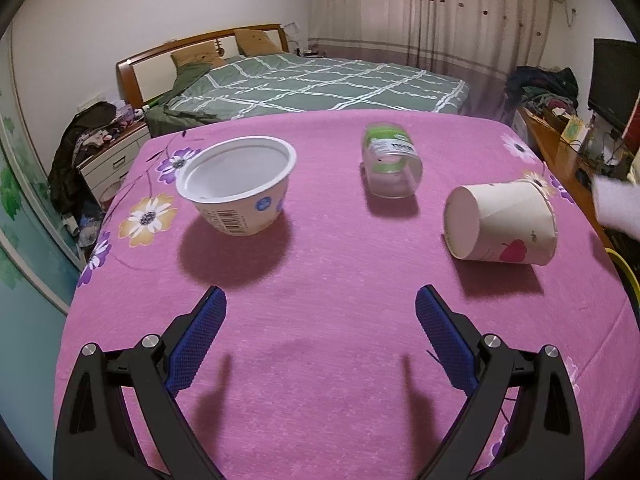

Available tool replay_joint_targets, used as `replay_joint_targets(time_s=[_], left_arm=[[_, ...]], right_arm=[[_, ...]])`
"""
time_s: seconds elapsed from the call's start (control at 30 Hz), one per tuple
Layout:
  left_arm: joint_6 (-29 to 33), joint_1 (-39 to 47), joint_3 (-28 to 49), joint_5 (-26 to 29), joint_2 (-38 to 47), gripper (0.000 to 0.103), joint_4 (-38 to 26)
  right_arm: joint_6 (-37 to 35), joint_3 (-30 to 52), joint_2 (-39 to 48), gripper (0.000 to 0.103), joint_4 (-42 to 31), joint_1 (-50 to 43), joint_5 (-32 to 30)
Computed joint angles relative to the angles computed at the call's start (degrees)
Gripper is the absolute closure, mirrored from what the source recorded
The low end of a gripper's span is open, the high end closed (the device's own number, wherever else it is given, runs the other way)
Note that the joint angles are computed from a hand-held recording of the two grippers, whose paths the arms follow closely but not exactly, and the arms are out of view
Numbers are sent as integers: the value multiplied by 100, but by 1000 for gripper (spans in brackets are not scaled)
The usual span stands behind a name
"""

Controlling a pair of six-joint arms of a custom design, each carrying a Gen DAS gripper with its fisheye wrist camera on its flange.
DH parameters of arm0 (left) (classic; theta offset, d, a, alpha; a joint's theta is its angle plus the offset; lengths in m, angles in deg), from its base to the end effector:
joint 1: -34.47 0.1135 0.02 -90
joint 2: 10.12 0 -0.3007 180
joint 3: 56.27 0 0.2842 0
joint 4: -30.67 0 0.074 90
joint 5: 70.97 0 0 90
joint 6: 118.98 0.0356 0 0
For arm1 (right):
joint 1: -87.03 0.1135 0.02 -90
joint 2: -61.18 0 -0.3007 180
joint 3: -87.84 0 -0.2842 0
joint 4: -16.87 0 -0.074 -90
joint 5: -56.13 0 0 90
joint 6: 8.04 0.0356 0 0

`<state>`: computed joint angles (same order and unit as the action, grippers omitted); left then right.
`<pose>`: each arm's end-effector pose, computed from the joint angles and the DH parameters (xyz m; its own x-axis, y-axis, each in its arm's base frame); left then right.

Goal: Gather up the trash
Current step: 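Carry the foam net over the bin and open the right tool, then reach the left tool to the white paper cup and grasp it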

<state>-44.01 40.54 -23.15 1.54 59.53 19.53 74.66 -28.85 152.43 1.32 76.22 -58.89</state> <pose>0.2141 0.0335 0.1465 -0.6316 -0.3159 -0.7080 -0.4824 0.8750 0.0400 0.3513 -0.0517 0.2078 -0.6538 0.0076 -0.7566 -0.2163 0.9563 0.1965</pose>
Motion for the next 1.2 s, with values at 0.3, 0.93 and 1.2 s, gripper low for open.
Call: replay_joint_targets(time_s=[0.3, 0.93, 1.2], left_arm=[[-140, -365, -25, 136, -161, 9, -40], [-939, -1685, 1499, -36, 1463, 5, -533], [-933, -1753, 1947, -86, 2056, 5, -471]], right_arm=[[-559, 45, 565, 86, -118, -1125, 125], [-842, 202, 1269, 55, -148, -1399, -201], [-889, 306, 1429, 55, -264, -1416, -347]])
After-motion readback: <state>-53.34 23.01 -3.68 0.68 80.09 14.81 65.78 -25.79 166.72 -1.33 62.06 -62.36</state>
